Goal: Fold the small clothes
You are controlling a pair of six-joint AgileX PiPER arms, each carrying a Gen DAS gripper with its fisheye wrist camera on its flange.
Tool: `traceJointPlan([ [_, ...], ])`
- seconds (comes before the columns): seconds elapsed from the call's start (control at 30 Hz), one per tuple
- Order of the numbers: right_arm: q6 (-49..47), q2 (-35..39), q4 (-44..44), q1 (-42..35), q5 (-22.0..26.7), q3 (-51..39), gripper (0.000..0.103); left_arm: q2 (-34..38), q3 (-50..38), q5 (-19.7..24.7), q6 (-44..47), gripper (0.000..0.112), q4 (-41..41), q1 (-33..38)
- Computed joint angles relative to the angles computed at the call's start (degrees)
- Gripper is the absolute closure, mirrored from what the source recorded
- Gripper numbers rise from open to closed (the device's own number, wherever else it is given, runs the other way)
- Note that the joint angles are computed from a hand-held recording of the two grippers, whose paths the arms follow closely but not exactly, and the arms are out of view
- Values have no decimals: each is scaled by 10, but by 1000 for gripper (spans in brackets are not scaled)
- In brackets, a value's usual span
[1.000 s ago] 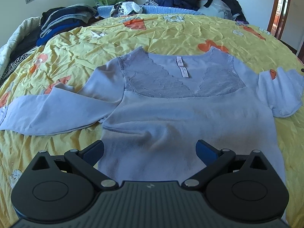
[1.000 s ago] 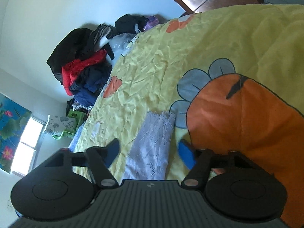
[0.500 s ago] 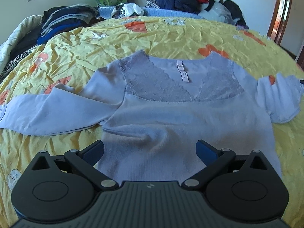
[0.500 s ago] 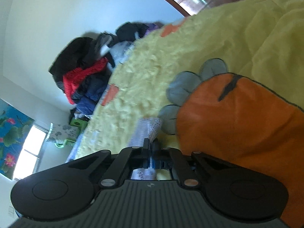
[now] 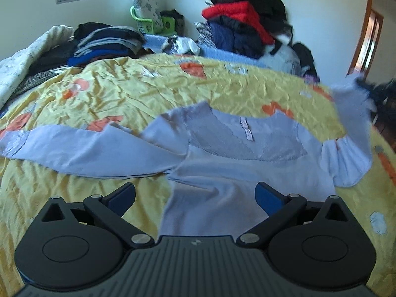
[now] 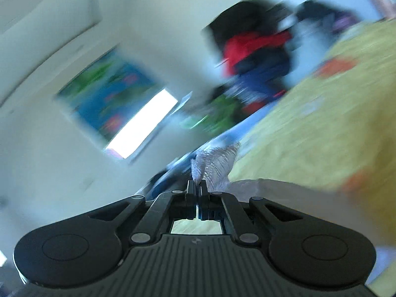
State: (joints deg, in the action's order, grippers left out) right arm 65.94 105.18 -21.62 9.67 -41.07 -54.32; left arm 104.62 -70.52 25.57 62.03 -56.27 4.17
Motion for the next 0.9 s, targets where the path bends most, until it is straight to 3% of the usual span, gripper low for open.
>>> traceJointPlan([
  [0.07,1,44,1,71,17,-37,98,-7,12,14,28,9,-32,27],
  [0.13,67,111,-43,118,46,-91,98,-11,21,28,50,9,-56,51],
  [0.23,77,184,-35,178,103,-154,98,-13,27,34,53,9,-52,73],
  [0.43,60,202,0,229,131,-200,98,-1,32,53,82,9,-79,86],
  [0.53,43,200,14,238,134,-198,98,29,11,116,91,9,-118,101],
  [0.6,42,211,18,246,141,-199,98,63,-25,173,25,9,-107,111],
  [0.7,30,221,37,247,114,-180,98,108,-72,246,-46,9,-111,122],
  [0.77,20,219,40,247,112,-173,97,132,-104,274,-91,9,-104,122],
  [0.9,78,222,-50,249,153,-194,53,168,-148,271,-176,9,-74,106],
])
